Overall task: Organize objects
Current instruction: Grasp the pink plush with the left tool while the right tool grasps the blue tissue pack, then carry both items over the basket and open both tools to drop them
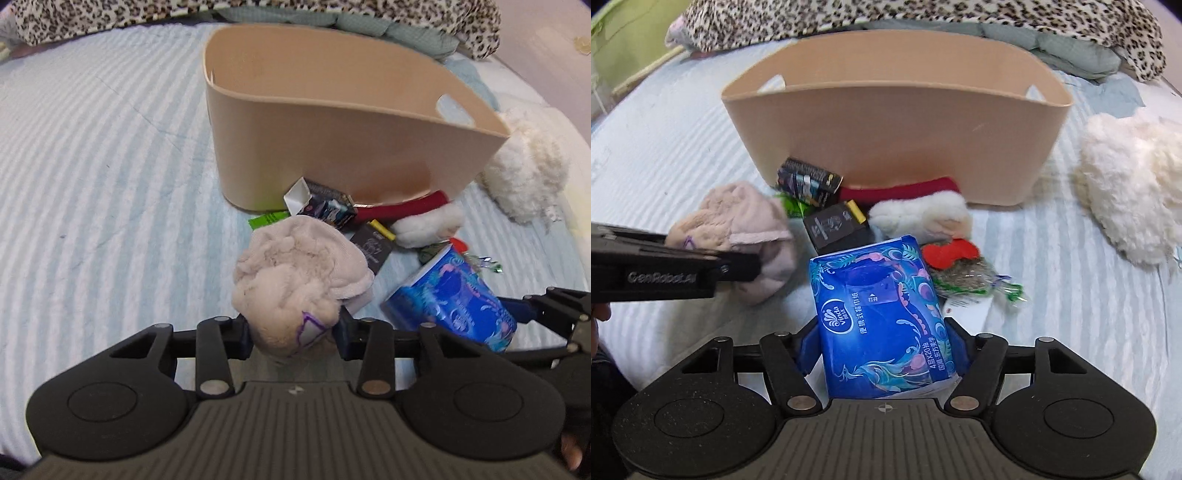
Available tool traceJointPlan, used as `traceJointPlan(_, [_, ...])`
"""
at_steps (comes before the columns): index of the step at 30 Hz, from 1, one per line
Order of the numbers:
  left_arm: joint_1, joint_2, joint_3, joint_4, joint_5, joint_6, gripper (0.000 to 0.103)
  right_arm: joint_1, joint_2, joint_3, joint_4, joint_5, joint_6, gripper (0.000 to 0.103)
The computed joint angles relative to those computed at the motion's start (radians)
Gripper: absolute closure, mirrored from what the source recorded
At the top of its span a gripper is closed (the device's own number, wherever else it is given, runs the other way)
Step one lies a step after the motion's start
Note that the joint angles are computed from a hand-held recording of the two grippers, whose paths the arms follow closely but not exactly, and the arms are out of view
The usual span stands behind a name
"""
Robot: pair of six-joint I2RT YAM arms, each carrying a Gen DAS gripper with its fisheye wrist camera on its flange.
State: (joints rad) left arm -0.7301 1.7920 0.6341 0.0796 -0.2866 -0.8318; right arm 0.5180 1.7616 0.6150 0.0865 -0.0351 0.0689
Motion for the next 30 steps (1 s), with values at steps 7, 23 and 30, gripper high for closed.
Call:
traceJointPlan(7, [-0.045,-0.253,-0.019,-0.176,-0.138,0.008,0.06,-0.087,-0.202,-0.006,-0.081,-0.054,-0.008,0.039])
traceJointPlan(23, [0.127,-0.076,0.309,-0.181,-0.242,0.275,0.06,-0.195,-0.035,0.389,-0.107,-0.129,0.014,0.039])
traceJointPlan(30, [0.197,0.21,0.499,-0.21,-0.162,0.297,0.06,-0.162,0.206,0.623,-0.176,-0.071,0.028,0.039])
